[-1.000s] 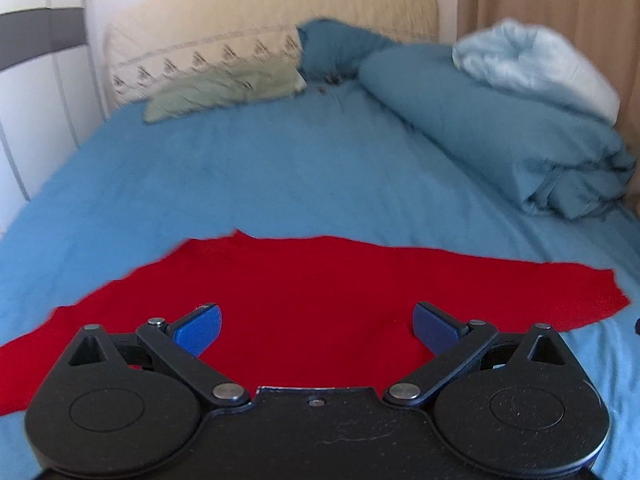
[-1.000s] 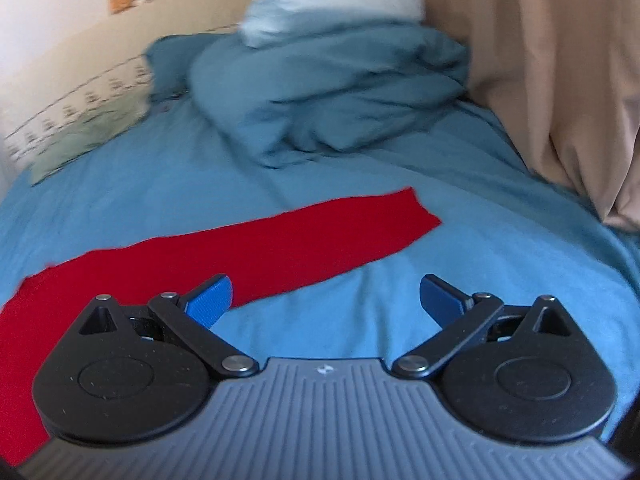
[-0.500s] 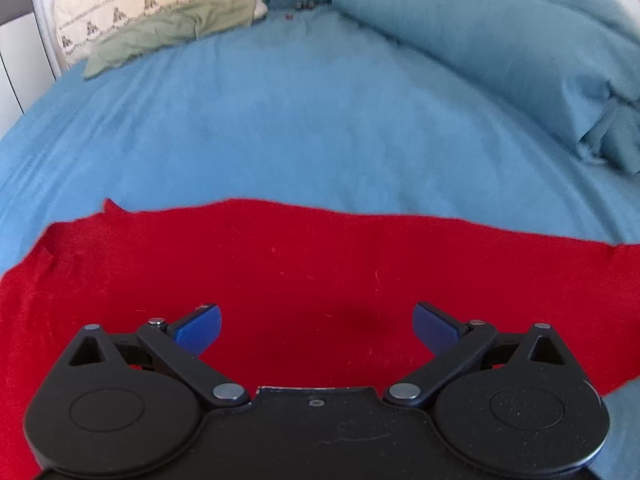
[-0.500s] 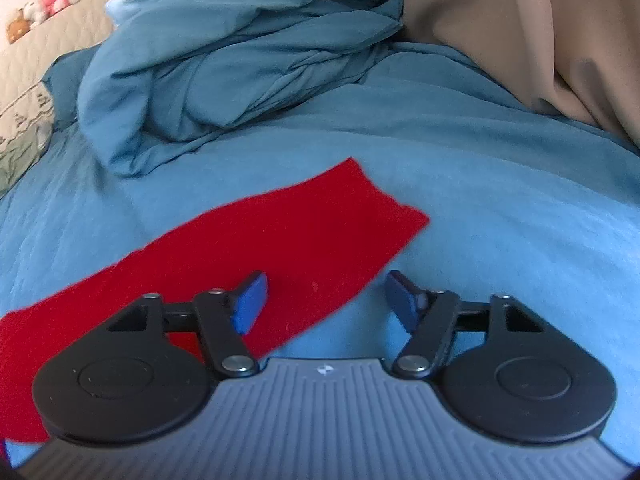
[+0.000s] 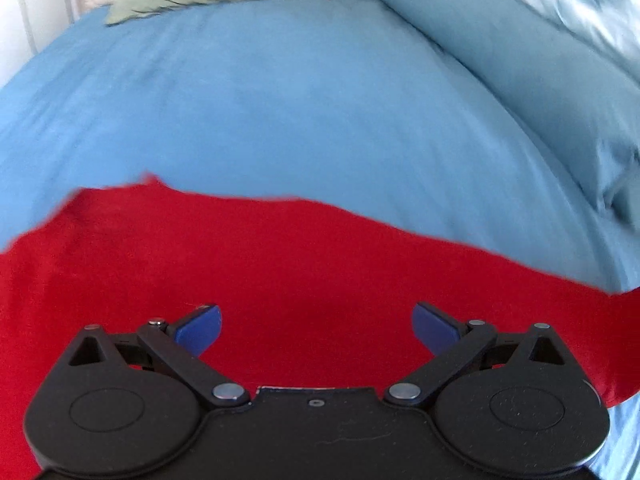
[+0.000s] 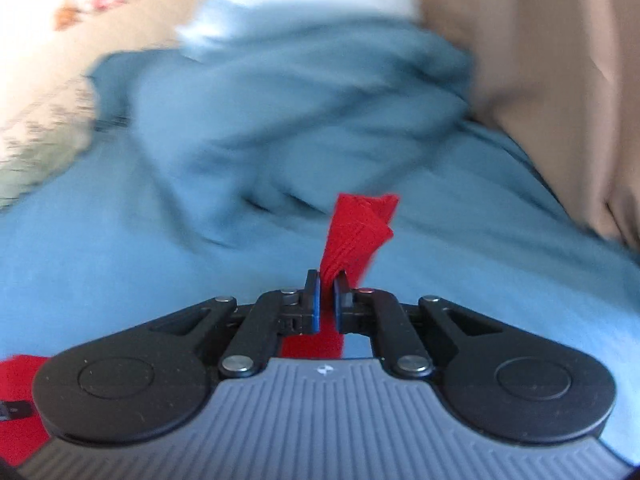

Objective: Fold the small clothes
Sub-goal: 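Fold the held sleeve across the sweater body with the right gripper, release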

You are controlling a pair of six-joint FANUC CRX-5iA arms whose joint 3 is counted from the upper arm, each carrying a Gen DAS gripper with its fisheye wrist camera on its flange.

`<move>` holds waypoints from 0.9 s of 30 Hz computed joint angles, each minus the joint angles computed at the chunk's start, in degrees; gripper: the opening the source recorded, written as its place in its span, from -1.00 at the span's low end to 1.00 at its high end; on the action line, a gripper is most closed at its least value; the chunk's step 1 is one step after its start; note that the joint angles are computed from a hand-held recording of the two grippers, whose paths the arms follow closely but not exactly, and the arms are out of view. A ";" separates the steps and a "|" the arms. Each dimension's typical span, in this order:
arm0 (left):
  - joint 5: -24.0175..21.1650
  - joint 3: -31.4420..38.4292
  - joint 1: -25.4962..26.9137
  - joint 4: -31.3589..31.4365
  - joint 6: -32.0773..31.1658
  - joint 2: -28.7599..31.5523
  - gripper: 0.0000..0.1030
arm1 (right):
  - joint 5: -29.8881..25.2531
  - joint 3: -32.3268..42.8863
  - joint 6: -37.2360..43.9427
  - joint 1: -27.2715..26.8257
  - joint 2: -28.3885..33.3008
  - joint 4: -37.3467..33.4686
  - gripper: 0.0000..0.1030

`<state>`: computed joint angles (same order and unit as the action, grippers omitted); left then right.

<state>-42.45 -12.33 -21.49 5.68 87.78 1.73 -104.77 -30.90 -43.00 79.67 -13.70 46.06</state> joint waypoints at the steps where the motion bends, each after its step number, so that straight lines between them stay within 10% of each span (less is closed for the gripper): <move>1: -0.55 -0.15 1.62 0.76 -1.29 -0.94 1.00 | 2.15 1.70 2.71 -1.33 1.32 3.14 -0.58; 8: -2.37 -5.50 17.63 3.17 -11.46 -12.61 1.00 | 27.87 15.79 14.17 -10.16 13.98 20.29 -0.58; 15: 0.72 -14.15 33.88 5.53 -23.50 -19.63 1.00 | 54.42 27.09 18.71 -13.53 30.30 20.12 -0.58; 27: -3.58 -21.47 43.46 16.10 -34.14 -19.07 1.00 | 59.98 34.60 38.79 -9.57 44.44 9.57 -0.33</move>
